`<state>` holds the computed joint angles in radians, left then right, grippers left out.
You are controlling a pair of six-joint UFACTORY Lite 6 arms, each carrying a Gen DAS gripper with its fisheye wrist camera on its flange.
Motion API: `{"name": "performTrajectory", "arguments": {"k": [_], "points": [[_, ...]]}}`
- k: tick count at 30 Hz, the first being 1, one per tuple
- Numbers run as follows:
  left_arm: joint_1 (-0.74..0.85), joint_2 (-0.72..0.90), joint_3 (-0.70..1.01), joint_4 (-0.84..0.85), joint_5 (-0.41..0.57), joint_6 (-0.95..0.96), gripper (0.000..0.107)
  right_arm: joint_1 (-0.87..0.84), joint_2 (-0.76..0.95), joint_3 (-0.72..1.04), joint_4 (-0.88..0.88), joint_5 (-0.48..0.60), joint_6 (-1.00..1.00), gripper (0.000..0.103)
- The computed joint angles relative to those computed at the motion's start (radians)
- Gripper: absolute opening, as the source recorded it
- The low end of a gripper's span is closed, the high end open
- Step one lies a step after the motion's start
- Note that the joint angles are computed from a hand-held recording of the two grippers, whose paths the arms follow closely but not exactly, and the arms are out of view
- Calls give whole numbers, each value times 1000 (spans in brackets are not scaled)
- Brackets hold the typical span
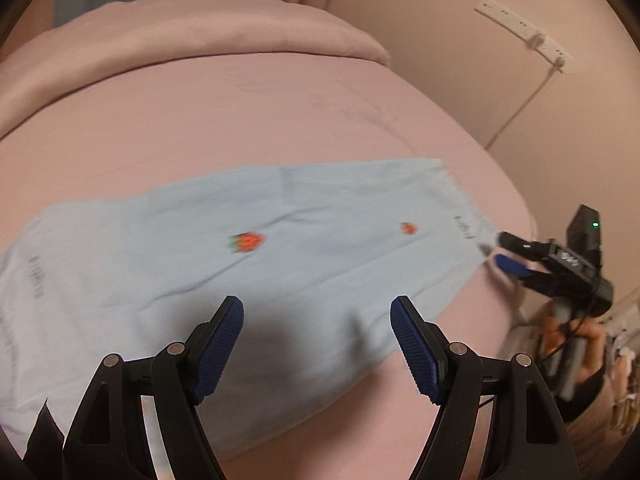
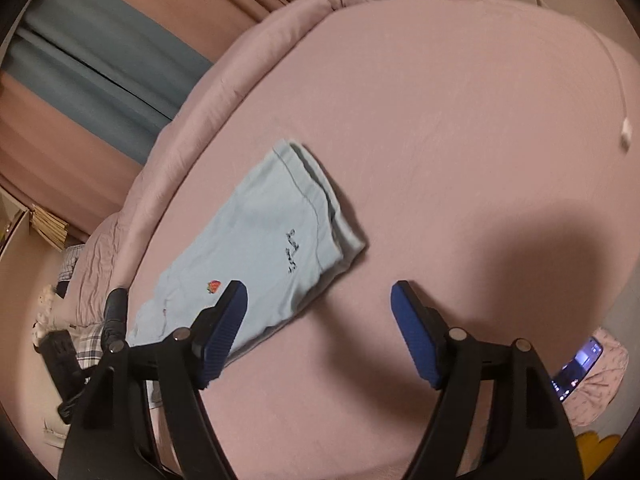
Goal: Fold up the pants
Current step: 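Grasp the leg hems with the right gripper and lift toward the waistband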
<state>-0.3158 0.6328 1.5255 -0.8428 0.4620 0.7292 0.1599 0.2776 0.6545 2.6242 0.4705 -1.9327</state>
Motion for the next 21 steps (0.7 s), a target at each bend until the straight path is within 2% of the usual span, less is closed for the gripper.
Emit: {"name": "performTrajectory", "arguments": {"k": [4, 8, 10, 11, 12, 13, 15, 19, 21], "points": [[-16, 32, 20, -7, 15, -3, 76, 72, 45, 44, 176, -19, -108, 76], [11, 94, 72, -4, 78, -43, 76, 74, 58, 28, 287, 13, -237, 76], [21, 99, 74, 1, 91, -50, 76, 93, 62, 34, 371, 14, -328, 62], [26, 97, 71, 0, 99, -49, 76, 95, 66, 36, 384, 22, -341, 36], [34, 103, 81, -4, 114, -49, 76, 82, 70, 32, 356, 37, -313, 16], [41, 112, 94, -12, 130, -46, 76, 53, 88, 16, 289, 93, -243, 16], [62, 132, 135, -41, 184, -47, 76, 30, 76, -39, 263, 179, -229, 16], [73, 214, 267, -115, 296, -82, 76, 128, -2, -85, 401, 235, -428, 16], [69, 245, 333, -145, 340, -105, 76, 202, -51, -87, 481, 218, -541, 16]]}}
